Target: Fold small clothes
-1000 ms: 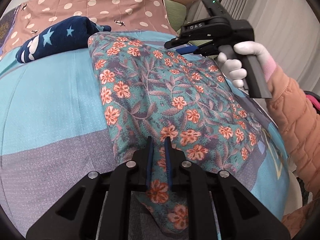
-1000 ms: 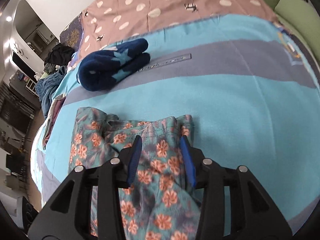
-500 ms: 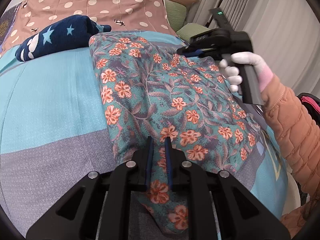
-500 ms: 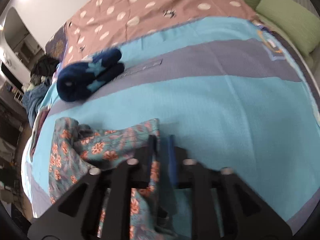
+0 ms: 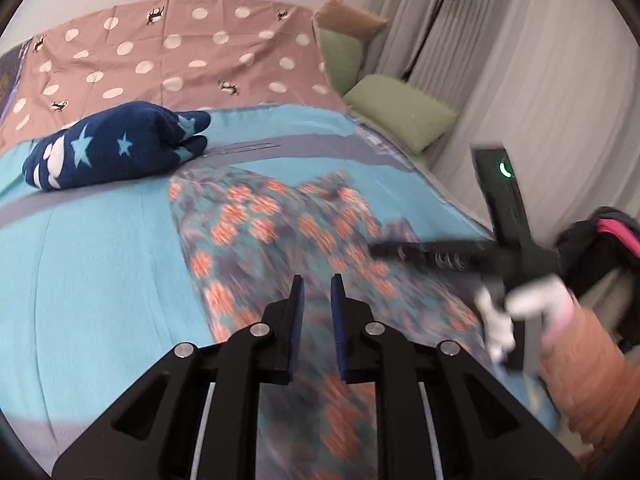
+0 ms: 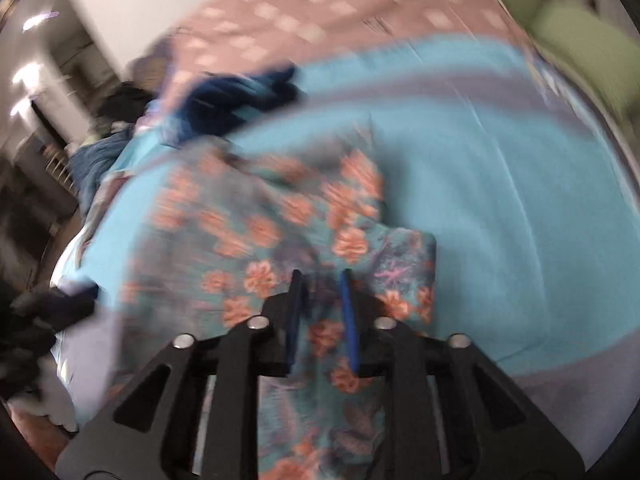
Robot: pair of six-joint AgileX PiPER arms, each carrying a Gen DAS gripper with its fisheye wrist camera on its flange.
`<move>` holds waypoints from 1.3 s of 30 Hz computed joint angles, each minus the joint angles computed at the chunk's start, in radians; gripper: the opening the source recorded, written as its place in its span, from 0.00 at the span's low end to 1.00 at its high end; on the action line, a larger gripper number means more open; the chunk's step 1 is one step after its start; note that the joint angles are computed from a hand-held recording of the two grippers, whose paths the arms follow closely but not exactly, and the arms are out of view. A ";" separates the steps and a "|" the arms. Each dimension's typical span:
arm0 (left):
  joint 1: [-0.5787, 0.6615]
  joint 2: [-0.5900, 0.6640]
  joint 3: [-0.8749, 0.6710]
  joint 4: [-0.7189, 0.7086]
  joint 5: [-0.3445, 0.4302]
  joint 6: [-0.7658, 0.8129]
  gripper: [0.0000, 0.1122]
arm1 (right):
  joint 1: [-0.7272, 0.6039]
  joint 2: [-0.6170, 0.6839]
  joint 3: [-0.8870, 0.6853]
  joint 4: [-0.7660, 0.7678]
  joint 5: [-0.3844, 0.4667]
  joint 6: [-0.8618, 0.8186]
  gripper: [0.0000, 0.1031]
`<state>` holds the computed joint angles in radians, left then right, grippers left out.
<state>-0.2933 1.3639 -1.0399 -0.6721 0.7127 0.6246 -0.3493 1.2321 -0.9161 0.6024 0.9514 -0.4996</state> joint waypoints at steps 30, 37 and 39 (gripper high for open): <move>-0.101 0.195 -0.081 0.378 -0.230 -0.293 0.37 | 0.058 0.294 -0.427 -0.069 0.054 0.038 0.58; -0.097 0.145 -0.003 0.351 -0.331 -0.294 0.39 | -0.019 0.347 -0.411 0.168 0.124 -0.132 0.04; -0.085 0.126 0.022 0.324 -0.370 -0.286 0.39 | -0.112 0.230 -0.318 0.359 0.161 -0.328 0.04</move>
<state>-0.3781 1.4895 -1.0179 -0.3479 0.3428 0.3385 -0.4618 1.4619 -1.2342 0.9611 1.1125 -0.8275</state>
